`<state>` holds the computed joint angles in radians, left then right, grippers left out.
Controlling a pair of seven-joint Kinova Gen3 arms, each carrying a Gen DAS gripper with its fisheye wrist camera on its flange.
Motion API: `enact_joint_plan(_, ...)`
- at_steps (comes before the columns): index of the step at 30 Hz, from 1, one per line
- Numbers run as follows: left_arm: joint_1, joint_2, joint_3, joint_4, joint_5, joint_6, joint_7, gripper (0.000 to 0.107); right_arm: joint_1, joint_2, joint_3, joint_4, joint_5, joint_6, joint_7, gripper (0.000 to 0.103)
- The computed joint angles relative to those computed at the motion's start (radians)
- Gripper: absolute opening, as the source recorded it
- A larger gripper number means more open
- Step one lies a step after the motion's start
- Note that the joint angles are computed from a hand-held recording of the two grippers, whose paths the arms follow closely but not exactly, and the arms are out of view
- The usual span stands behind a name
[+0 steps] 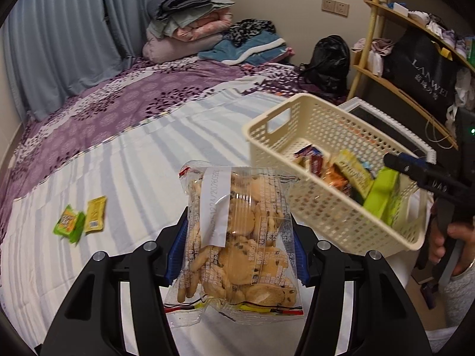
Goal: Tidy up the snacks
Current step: 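Lower the cookie bag in the left tool into the basket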
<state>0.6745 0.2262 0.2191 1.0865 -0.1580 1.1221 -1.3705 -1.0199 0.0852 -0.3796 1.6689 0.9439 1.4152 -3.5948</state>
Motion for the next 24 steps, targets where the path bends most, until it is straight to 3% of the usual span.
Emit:
enact_joint_plan(7,0.035,0.109,0.012,-0.155,0.067,0.033,-0.037,0.059,-0.006,-0.004,-0.01,0.009,0.003,0.007,-0.014,0.086)
enact_joint_plan(18,0.117,0.276,-0.035,-0.398,0.11,0.11,-0.059,0.061,-0.018,-0.009,-0.015,0.015,0.016,0.019,-0.027,0.087)
enact_joint_plan(19,0.124,0.29,-0.04,-0.421,0.113,0.116,-0.058,0.065,-0.016,-0.01,-0.015,0.016,0.015,0.017,-0.03,0.087)
enact_joint_plan(21,0.138,0.292,-0.059,-0.421,0.108,0.095,-0.047,0.092,-0.014,-0.011,-0.015,0.018,0.016,0.013,-0.033,0.087)
enact_joint_plan(24,0.139,0.279,-0.067,-0.401,0.109,0.056,-0.025,0.098,-0.014,-0.011,-0.017,0.018,0.019,0.014,-0.032,0.087)
